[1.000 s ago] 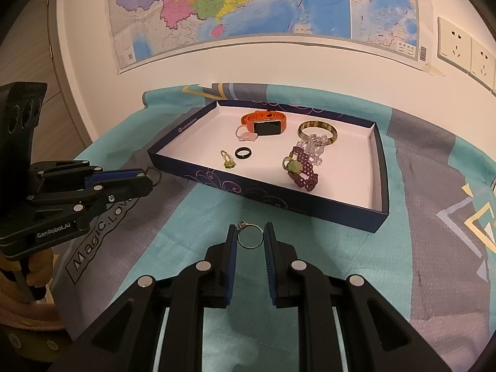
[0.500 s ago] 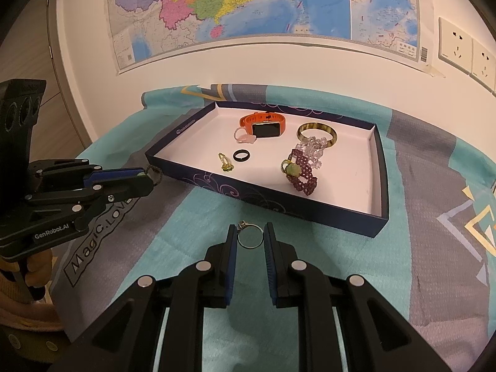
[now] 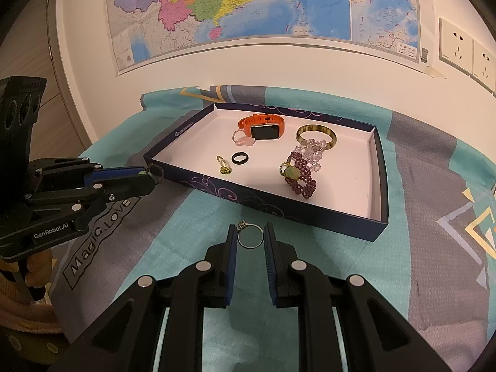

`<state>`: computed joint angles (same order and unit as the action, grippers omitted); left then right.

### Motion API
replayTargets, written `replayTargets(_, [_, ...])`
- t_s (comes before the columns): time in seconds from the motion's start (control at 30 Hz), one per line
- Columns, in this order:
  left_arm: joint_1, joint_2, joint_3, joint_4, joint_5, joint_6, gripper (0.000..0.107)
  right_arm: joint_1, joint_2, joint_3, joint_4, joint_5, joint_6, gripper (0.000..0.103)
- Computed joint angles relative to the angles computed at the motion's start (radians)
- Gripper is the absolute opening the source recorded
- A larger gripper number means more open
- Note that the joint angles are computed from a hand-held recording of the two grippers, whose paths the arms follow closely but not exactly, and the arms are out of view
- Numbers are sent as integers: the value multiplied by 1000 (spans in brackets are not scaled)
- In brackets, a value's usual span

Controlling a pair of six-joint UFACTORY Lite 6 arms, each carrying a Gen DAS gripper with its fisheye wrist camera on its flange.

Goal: Organize jewelry
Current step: 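Lift the green-stone ring toward the box with the left tool while the right tool lifts the silver ring, then lower the green-stone ring beside the black ring with the left tool while the right tool lowers the silver ring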

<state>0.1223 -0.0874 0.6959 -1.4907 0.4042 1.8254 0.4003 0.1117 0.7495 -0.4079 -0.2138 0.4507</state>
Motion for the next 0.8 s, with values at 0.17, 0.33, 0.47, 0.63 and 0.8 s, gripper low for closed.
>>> replayTargets(0.17, [-4,4,8,0,-2,-3,13,-3,1,3,-6,-1,4,16])
replayTargets(0.33, [-6,6,15,7,-3,-11,13,-3,6,14,-4,1,-1,16])
replayTargets(0.47, [-8,12,27,15,-4,-21,13,-5,5,20,-13,3,6,16])
replayTargets(0.63, [-13,23,46,19,-8,-29,13,-6,9,29,-12,5,3,16])
replayTargets(0.8, [-13,35,58,13,-7,-26,13,-10,9,31,-31,3,19,16])
